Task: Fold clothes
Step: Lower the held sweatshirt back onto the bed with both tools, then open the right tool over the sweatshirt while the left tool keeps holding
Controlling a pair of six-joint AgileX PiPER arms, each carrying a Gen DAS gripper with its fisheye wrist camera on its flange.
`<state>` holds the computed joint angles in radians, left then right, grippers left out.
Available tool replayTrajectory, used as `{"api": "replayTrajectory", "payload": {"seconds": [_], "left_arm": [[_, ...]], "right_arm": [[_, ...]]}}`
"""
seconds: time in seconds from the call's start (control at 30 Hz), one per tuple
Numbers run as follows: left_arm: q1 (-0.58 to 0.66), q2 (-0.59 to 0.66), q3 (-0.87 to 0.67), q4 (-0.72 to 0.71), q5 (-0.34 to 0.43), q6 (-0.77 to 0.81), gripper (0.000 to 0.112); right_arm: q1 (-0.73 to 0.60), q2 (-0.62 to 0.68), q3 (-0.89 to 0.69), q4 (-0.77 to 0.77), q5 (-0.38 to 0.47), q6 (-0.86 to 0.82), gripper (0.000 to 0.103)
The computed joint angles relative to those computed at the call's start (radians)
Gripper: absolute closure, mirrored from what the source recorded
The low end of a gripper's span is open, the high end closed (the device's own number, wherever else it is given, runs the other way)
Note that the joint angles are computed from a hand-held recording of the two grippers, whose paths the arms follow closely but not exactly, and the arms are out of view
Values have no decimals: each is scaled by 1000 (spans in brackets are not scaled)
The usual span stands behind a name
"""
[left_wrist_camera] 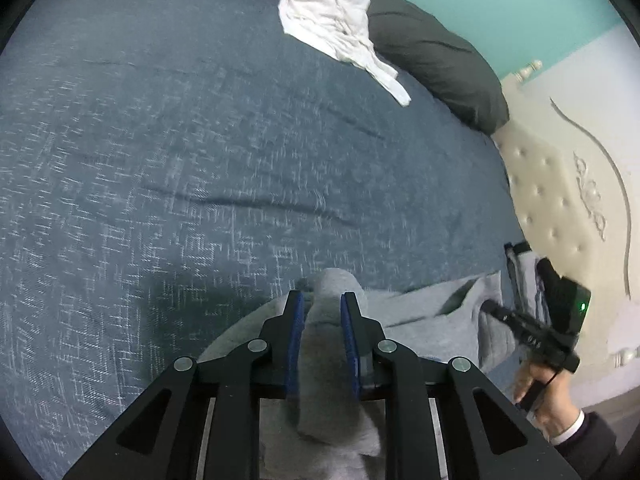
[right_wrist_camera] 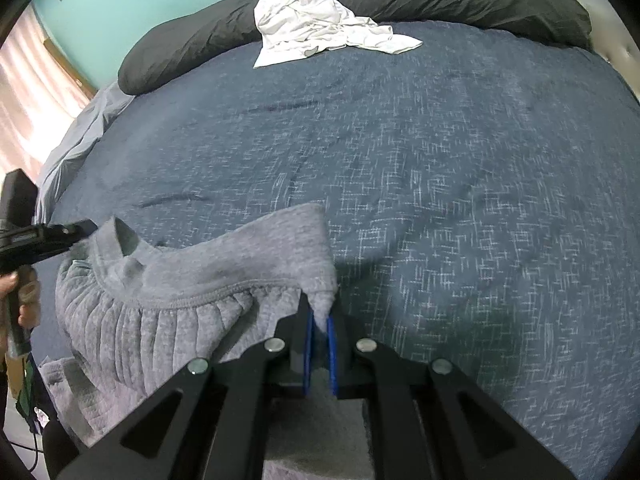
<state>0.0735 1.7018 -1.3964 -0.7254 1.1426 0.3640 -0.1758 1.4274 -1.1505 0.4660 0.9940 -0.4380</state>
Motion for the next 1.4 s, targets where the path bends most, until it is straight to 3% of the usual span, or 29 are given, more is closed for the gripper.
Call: {"api": "replayTrajectory", "payload": {"seconds": [0.1, 0.17, 0.43, 0.57, 0.63, 0.73, 0.8, 0.87, 0.93, 1.13, 1.2, 1.23, 1.4], "left_arm": [[16, 11, 16, -72, 25, 39, 91], [15, 17, 18, -90, 30, 34, 84], [-20, 55, -36, -49, 8, -20, 79], [-52, 67, -54, -34, 10, -19, 81], [-60, 50, -36, -35, -12, -21, 90], [-66, 20, -6, -28, -46, -23, 95], [-61, 1, 10, -32, -58, -20, 97], [-60, -16, 20, -29, -70, -24, 98], [-60, -38, 27, -29, -80, -30, 98], [-86, -84, 6, -20, -88, -42, 98], [-92, -90, -3, -26, -87, -38, 98], [-94, -92, -10, -28, -84, -37, 98], [-101, -110, -10, -46, -80, -38, 98]], "right_arm": [[-6, -5, 10, 15, -4, -14, 97], [-12, -7, 18, 26, -6, -19, 97], [-57, -33, 59, 75, 7, -65, 97], [-59, -39, 61, 72, 11, -55, 97], [-52, -38, 58, 62, 3, -27, 96], [-64, -31, 49, 78, 7, -13, 96], [-49, -34, 42, 49, -3, 24, 90], [-45, -45, 35, 22, -13, 68, 71], [-47, -57, 28, 2, -20, 110, 65], [-36, -106, 8, 77, -14, 86, 64], [-14, -102, -8, 103, -3, 68, 56], [6, -88, -22, 102, 9, 71, 46], [129, 31, -97, -34, 14, 174, 44]]}}
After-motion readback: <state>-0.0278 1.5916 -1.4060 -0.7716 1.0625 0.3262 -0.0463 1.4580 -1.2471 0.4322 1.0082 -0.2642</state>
